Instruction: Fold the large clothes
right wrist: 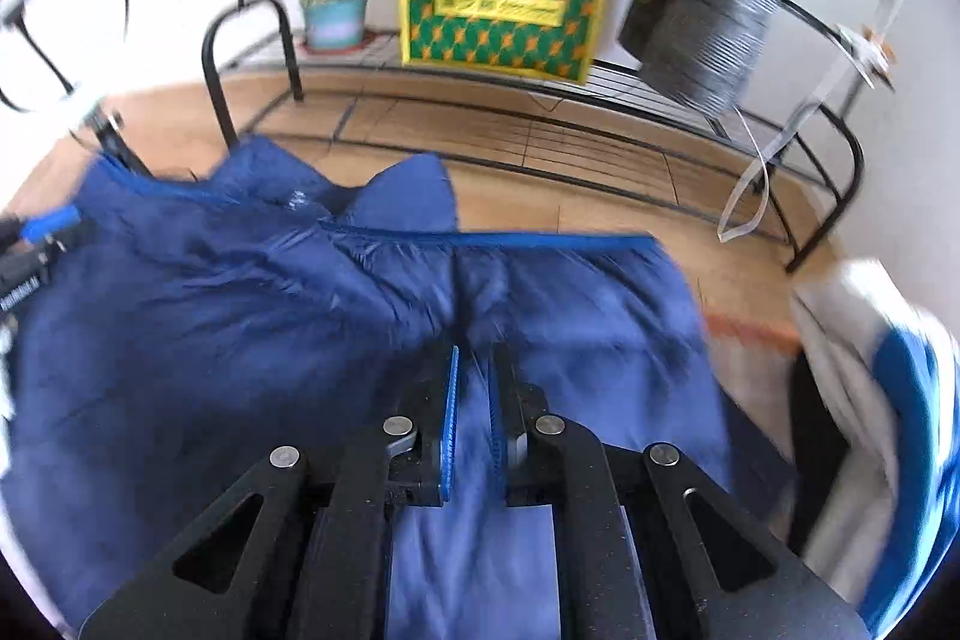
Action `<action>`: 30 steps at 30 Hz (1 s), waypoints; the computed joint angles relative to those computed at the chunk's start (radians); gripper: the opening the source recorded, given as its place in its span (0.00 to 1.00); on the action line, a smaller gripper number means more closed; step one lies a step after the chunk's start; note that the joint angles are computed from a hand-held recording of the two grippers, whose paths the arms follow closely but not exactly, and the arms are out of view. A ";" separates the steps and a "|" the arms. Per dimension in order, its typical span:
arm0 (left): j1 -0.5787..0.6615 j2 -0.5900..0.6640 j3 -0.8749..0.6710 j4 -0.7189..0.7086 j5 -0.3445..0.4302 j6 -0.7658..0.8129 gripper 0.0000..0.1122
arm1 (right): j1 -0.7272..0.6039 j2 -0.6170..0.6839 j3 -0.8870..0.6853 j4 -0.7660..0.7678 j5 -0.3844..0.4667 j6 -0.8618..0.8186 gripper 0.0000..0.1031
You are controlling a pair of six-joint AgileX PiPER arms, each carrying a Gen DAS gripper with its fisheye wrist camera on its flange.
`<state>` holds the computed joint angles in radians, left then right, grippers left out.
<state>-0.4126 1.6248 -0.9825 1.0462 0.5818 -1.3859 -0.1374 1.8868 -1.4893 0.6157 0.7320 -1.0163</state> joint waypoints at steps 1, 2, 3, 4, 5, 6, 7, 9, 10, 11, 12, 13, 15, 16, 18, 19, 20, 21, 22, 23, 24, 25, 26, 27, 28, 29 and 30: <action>-0.048 -0.018 0.003 -0.013 0.019 0.018 0.28 | -0.054 -0.036 0.039 0.040 0.039 -0.039 0.14; -0.101 -0.026 0.000 -0.020 0.047 0.030 0.28 | -0.094 -0.063 0.074 0.066 0.062 -0.067 0.22; -0.159 -0.028 -0.005 -0.025 0.077 0.037 0.28 | -0.153 -0.098 0.116 0.093 0.096 -0.106 0.29; -0.203 -0.023 -0.013 -0.025 0.106 0.030 0.28 | -0.204 -0.129 0.155 0.110 0.117 -0.135 0.32; -0.253 -0.013 -0.018 -0.012 0.137 -0.002 0.28 | -0.272 -0.159 0.195 0.124 0.152 -0.159 0.36; -0.275 -0.003 -0.025 -0.012 0.150 -0.016 0.28 | -0.317 -0.168 0.208 0.118 0.186 -0.157 0.39; -0.286 0.016 -0.039 -0.028 0.146 -0.014 0.28 | -0.341 -0.168 0.209 0.110 0.206 -0.145 0.40; -0.301 0.063 -0.059 -0.049 0.146 -0.027 0.28 | -0.421 -0.166 0.217 0.096 0.264 -0.116 0.41; -0.304 0.093 -0.069 -0.043 0.157 -0.040 0.28 | -0.433 -0.158 0.215 0.093 0.272 -0.105 0.41; -0.311 0.120 -0.078 -0.038 0.169 -0.055 0.28 | -0.454 -0.158 0.224 0.083 0.274 -0.093 0.44; -0.321 0.151 -0.087 -0.038 0.182 -0.066 0.28 | -0.473 -0.160 0.236 0.066 0.271 -0.079 0.47; -0.319 0.181 -0.093 -0.040 0.182 -0.068 0.28 | -0.491 -0.160 0.245 0.066 0.274 -0.076 0.48; -0.335 0.208 -0.074 0.030 0.188 -0.139 0.28 | -0.528 -0.148 0.261 0.091 0.289 -0.077 0.50; -0.334 0.204 -0.068 0.040 0.181 -0.154 0.28 | -0.535 -0.138 0.258 0.091 0.299 -0.064 0.53; -0.316 0.176 -0.063 -0.008 0.163 -0.137 0.28 | -0.545 -0.101 0.253 0.079 0.326 -0.037 0.60; -0.311 0.157 -0.057 -0.025 0.155 -0.144 0.28 | -0.546 -0.089 0.254 0.074 0.320 -0.026 0.60; -0.306 0.133 -0.048 -0.035 0.139 -0.157 0.28 | -0.553 -0.084 0.257 0.084 0.321 -0.025 0.60; -0.295 0.101 -0.042 -0.046 0.114 -0.164 0.28 | -0.563 -0.065 0.249 0.104 0.338 -0.016 0.60; -0.286 0.080 -0.045 -0.051 0.104 -0.165 0.28 | -0.569 -0.040 0.232 0.121 0.371 0.000 0.61; -0.274 0.065 -0.061 -0.059 0.103 -0.158 0.28 | -0.574 -0.024 0.221 0.132 0.396 0.007 0.61; -0.253 0.059 -0.090 -0.070 0.101 -0.142 0.28 | -0.577 -0.003 0.209 0.151 0.424 0.018 0.61; -0.239 0.065 -0.115 -0.079 0.100 -0.126 0.28 | -0.578 0.004 0.211 0.167 0.429 0.025 0.61; -0.218 0.085 -0.164 -0.099 0.106 -0.094 0.28 | -0.576 0.009 0.215 0.185 0.430 0.034 0.61; -0.207 0.104 -0.197 -0.108 0.114 -0.076 0.28 | -0.576 0.022 0.214 0.213 0.438 0.052 0.61; -0.195 0.130 -0.235 -0.112 0.124 -0.064 0.28 | -0.577 0.027 0.222 0.240 0.443 0.063 0.61; -0.186 0.156 -0.267 -0.112 0.132 -0.062 0.28 | -0.586 0.033 0.232 0.270 0.460 0.073 0.61; -0.176 0.186 -0.302 -0.117 0.140 -0.059 0.28 | -0.593 0.041 0.253 0.314 0.465 0.077 0.64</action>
<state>-0.5882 1.8107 -1.2847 0.9288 0.7219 -1.4453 -0.7301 1.9276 -1.2368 0.9294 1.1969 -0.9389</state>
